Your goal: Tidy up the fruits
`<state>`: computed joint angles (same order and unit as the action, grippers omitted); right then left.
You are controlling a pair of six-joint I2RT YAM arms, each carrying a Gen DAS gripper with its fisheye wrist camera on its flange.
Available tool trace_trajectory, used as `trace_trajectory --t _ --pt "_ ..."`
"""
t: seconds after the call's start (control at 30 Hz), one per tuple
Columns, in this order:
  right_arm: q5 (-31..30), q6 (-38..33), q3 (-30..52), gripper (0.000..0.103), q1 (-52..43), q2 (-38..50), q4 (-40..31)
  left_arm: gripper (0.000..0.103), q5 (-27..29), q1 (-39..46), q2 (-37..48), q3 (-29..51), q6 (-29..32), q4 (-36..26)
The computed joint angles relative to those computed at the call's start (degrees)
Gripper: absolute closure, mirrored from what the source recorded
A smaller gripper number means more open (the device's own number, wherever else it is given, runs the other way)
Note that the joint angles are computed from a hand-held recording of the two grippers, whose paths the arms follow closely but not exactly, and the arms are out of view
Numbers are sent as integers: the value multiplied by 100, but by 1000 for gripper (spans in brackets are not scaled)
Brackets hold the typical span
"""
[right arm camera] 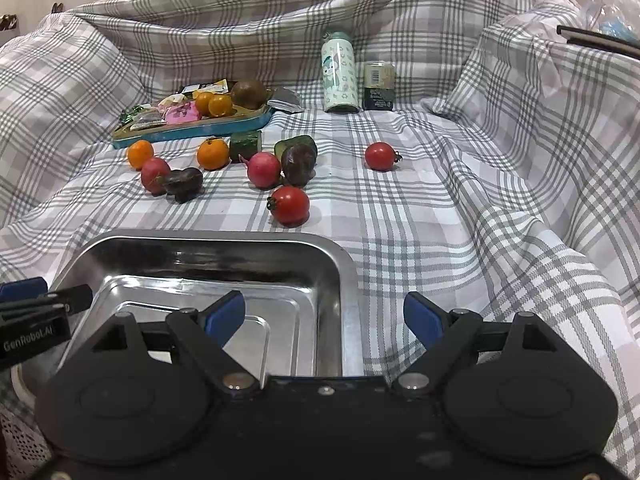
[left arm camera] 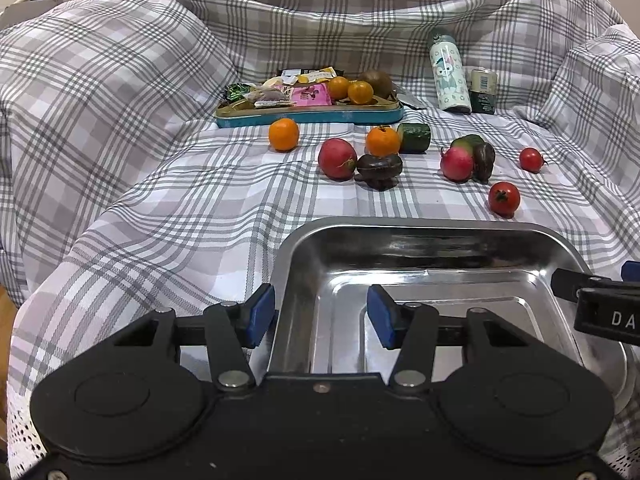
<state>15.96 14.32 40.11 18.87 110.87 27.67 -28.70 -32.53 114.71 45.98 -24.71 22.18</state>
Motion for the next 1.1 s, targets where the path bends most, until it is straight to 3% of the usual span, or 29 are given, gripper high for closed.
trace_trajectory --t 1.1 --pt "18 -286 -68 14 -1 37 192 46 -55 -50 23 -22 90 74"
